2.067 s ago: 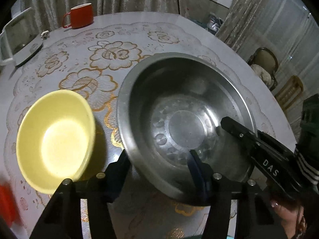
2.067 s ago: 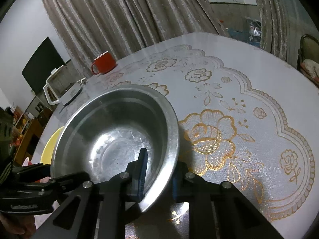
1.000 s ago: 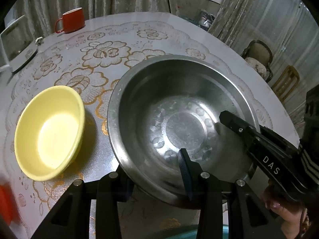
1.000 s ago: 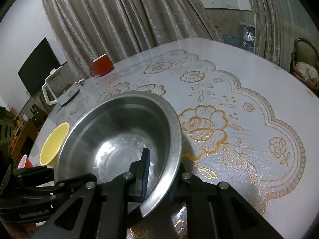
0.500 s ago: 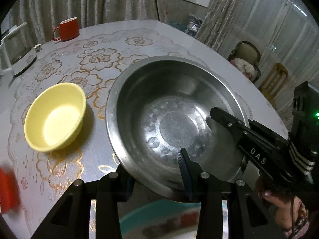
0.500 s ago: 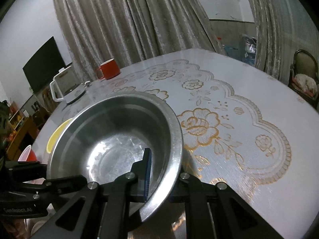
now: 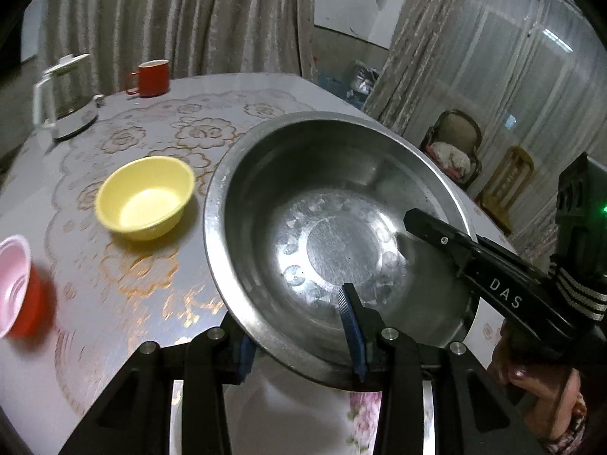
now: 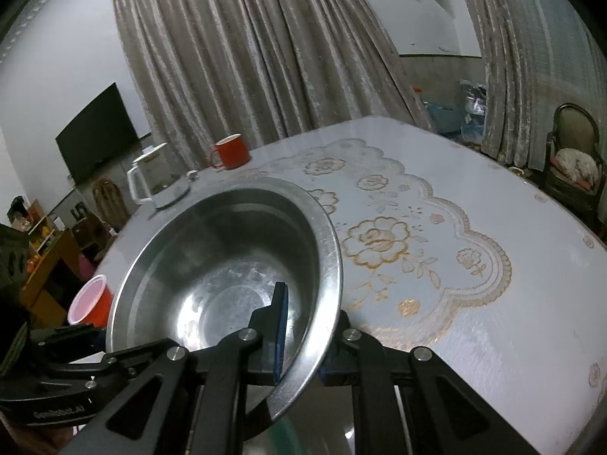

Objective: Organize plates and bowls
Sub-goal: 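Lift the steel basin off the table with both grippers, then carry the steel basin with both grippers beside the plate stack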

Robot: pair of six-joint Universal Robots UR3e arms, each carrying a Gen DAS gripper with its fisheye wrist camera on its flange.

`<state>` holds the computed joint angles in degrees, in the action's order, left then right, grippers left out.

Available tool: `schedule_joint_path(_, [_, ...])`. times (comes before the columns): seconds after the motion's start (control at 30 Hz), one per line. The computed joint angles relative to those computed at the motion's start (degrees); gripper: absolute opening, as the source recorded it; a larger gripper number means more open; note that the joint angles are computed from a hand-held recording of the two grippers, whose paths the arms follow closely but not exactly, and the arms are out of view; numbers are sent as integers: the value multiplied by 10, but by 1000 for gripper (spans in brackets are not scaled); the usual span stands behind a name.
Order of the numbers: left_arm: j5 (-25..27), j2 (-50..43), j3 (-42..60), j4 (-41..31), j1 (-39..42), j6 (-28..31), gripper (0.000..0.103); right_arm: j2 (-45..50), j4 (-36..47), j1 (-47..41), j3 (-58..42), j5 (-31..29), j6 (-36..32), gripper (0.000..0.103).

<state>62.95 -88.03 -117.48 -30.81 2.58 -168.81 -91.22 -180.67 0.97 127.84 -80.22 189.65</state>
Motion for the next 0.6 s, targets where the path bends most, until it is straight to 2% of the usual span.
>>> schedule_joint_path(0.2, [-46, 141, -95, -64, 93, 57, 40, -24, 17, 64, -3, -28, 26, 11])
schedule_joint_path(0.33, [-86, 270, -147, -173, 184, 124, 40, -13, 24, 119, -25, -54, 38, 12])
schedule_joint_path(0.5, [-138, 438, -170, -402, 331, 257, 40, 14, 34, 183, -59, -76, 54, 12])
schedule_joint_path(0.6, [-162, 541, -149, -614, 450, 386, 40, 33, 40, 217, -78, -82, 62, 12])
